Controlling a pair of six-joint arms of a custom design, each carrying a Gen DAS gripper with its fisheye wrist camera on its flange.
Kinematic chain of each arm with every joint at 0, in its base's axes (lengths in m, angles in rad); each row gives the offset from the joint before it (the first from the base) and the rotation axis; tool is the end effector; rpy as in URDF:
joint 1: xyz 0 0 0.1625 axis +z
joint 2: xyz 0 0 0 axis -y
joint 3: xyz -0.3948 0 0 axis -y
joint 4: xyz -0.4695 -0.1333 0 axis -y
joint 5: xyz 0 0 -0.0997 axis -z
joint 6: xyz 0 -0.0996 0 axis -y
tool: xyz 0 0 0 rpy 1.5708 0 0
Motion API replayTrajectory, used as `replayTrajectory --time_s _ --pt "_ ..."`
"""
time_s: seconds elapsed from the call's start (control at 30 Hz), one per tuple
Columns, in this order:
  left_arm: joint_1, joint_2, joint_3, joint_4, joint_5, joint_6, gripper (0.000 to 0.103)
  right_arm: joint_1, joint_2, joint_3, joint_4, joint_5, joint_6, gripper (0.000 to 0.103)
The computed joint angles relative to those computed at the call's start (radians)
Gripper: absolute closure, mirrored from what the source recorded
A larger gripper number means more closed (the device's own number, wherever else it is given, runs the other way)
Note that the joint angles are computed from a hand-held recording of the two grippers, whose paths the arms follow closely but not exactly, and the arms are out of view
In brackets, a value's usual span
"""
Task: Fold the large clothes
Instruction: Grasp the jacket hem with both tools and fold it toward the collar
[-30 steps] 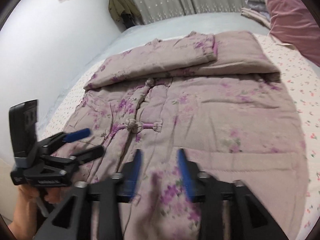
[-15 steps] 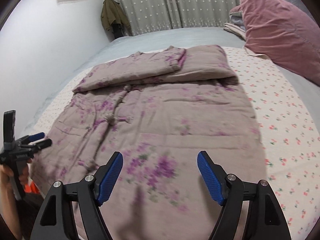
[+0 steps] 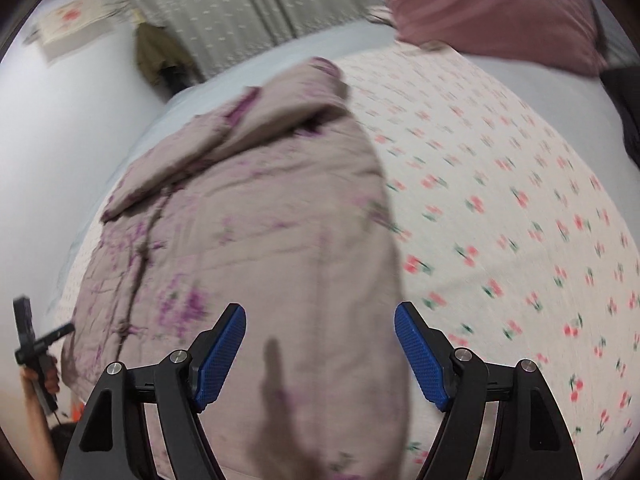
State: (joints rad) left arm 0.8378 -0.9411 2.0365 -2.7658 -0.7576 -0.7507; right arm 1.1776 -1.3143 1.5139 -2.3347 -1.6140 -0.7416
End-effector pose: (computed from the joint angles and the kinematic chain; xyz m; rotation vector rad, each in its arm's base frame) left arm -0.2174 -0.5489 0.0060 -0.0753 2.4838 -0.8141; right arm -0.1482 -0.6940 0.4205 0.4568 -2.6943 0.6363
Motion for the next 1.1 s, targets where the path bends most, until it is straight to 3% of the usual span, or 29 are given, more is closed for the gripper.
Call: replayTrajectory --time_s 0.27,0.37,0.47,0.53,0.63,0.8,0.9,1.0,1.07,1.1 --pt "0.05 -0.022 0.064 -0.221 -0.193 0.079 0.002 -0.056 0.036 -0.093 0.195 0.043 0.065 0.025" --pt "0.068 -0.023 0.081 -0.3 -0.284 0.102 0.002 -0.08 0.036 -0.116 0.279 0.11 0.074 0.025" --pt "0.078 0.002 0.08 -0.362 -0.377 0.136 0.002 -0.106 0.054 -0.164 0.435 0.19 0.087 0.025" --pt "0.074 0.026 0.068 -0.378 -0.412 0.17 0.002 -0.107 0.054 -0.168 0.482 0.2 0.063 0.025" --pt "0.057 0.058 0.041 -0.361 -0.393 0.202 0.002 -0.104 0.05 -0.157 0.532 0.205 0.024 0.025" --pt "0.064 0.088 0.019 -0.41 -0.428 0.182 0.003 -0.092 0.059 -0.155 0.609 0.227 0.021 0.025" --pt "0.062 0.09 0.023 -0.424 -0.41 0.153 0.013 -0.082 0.066 -0.15 0.611 0.226 0.032 0.032" --pt "0.053 0.079 0.041 -0.421 -0.362 0.114 0.035 -0.073 0.066 -0.135 0.589 0.214 0.05 0.054" --pt "0.051 0.084 0.04 -0.424 -0.34 0.075 0.063 -0.072 0.07 -0.132 0.574 0.212 0.065 0.074" --pt "0.054 0.083 0.043 -0.429 -0.343 0.065 0.064 -0.07 0.067 -0.127 0.564 0.214 0.063 0.075"
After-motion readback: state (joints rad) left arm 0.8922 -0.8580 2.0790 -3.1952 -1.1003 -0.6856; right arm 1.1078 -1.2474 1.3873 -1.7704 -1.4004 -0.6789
